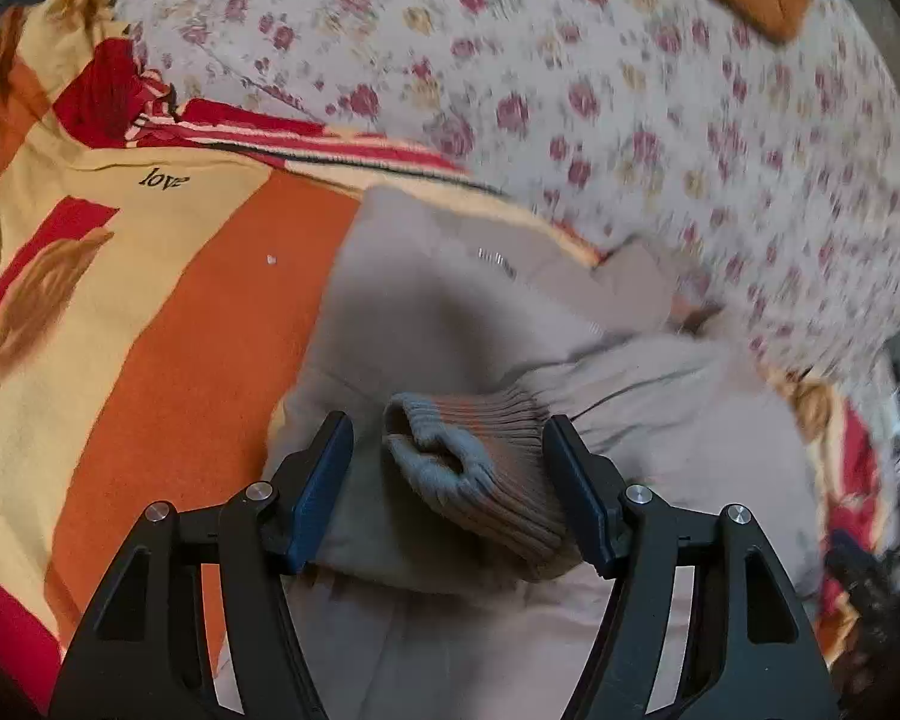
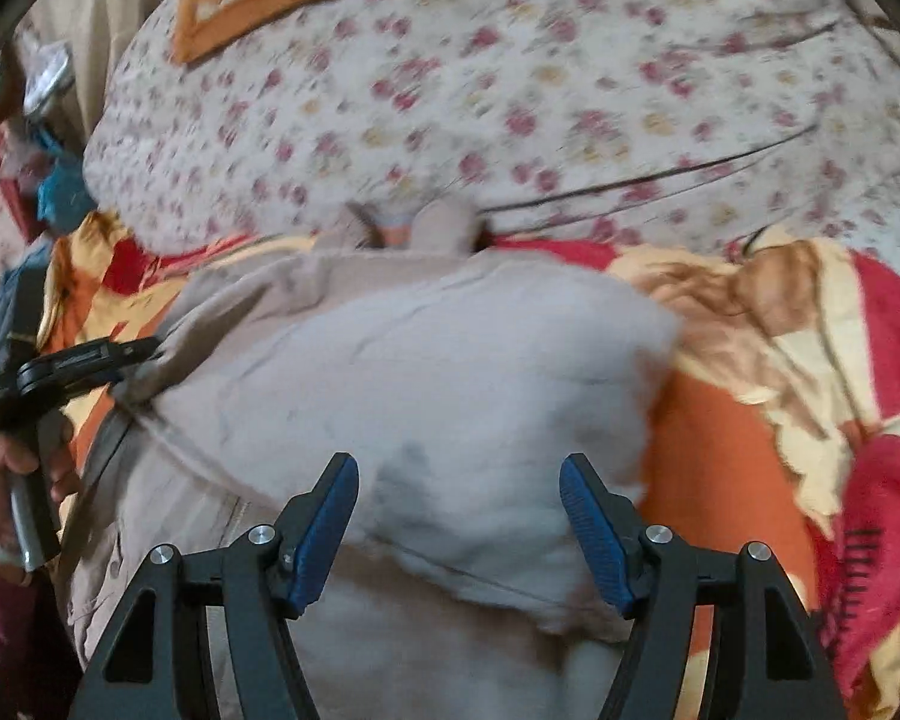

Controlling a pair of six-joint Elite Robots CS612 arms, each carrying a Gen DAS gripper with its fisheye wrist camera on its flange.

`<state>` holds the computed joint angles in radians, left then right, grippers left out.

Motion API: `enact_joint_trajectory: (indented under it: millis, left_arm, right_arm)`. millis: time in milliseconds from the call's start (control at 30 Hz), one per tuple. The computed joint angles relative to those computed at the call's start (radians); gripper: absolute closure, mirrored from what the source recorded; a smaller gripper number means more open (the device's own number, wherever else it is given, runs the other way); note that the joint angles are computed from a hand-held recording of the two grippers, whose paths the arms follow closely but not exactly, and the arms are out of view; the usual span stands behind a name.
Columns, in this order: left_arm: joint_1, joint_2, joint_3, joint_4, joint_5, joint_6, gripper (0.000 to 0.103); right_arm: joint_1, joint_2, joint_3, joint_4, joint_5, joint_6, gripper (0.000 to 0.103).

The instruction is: Fold large clothes

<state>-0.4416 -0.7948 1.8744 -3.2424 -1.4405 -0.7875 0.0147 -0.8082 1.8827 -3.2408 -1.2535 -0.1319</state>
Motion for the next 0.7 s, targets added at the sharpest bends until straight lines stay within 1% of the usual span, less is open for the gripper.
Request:
enact_joint_trajectory:
  millis: [67, 100, 167, 200, 233, 267, 300, 400, 500, 600, 633, 700]
  left_arm:
    - [-0.001, 0.001, -0.008, 0.012, 0.029, 0.000, 0.036]
    - [-0.004, 0.003, -0.014, 0.028, 0.053, 0.003, 0.036]
    - [-0.006, 0.008, -0.021, 0.043, 0.080, 0.000, 0.036]
    - [-0.005, 0.009, -0.021, 0.045, 0.084, -0.007, 0.036]
    - [-0.005, 0.006, -0.017, 0.043, 0.087, -0.014, 0.036]
    - [-0.005, 0.002, -0.011, 0.036, 0.092, -0.017, 0.036]
    - [-0.008, -0.003, -0.001, 0.020, 0.103, -0.015, 0.036]
    - [-0.025, -0.023, 0.027, -0.009, 0.167, 0.009, 0.036]
    - [-0.040, -0.036, 0.049, -0.044, 0.201, 0.028, 0.036]
    - [-0.058, -0.049, 0.068, -0.058, 0.225, 0.046, 0.036]
    - [-0.065, -0.054, 0.075, -0.057, 0.235, 0.055, 0.036]
    - [-0.081, -0.066, 0.092, -0.059, 0.261, 0.075, 0.036]
  right_arm:
    - [-0.002, 0.008, -0.006, -0.010, -0.011, 0.019, 0.036]
    - [0.006, 0.019, -0.019, 0.001, -0.052, 0.000, 0.036]
    - [0.031, 0.041, -0.045, 0.044, -0.192, -0.038, 0.036]
    - [0.037, 0.055, -0.064, 0.084, -0.240, -0.043, 0.036]
    - [0.038, 0.057, -0.067, 0.090, -0.247, -0.029, 0.036]
    - [0.031, 0.053, -0.059, 0.081, -0.230, -0.008, 0.036]
    - [0.027, 0.042, -0.045, 0.066, -0.235, 0.018, 0.036]
    - [0.019, 0.013, 0.003, 0.003, -0.247, 0.028, 0.036]
    - [0.005, -0.012, 0.048, -0.021, -0.196, 0.021, 0.036]
    - [-0.009, -0.006, 0.056, -0.004, -0.142, 0.038, 0.026]
    - [-0.012, 0.001, 0.051, -0.002, -0.130, 0.055, 0.026]
    - [-0.027, 0.027, 0.031, 0.014, -0.070, 0.094, 0.028]
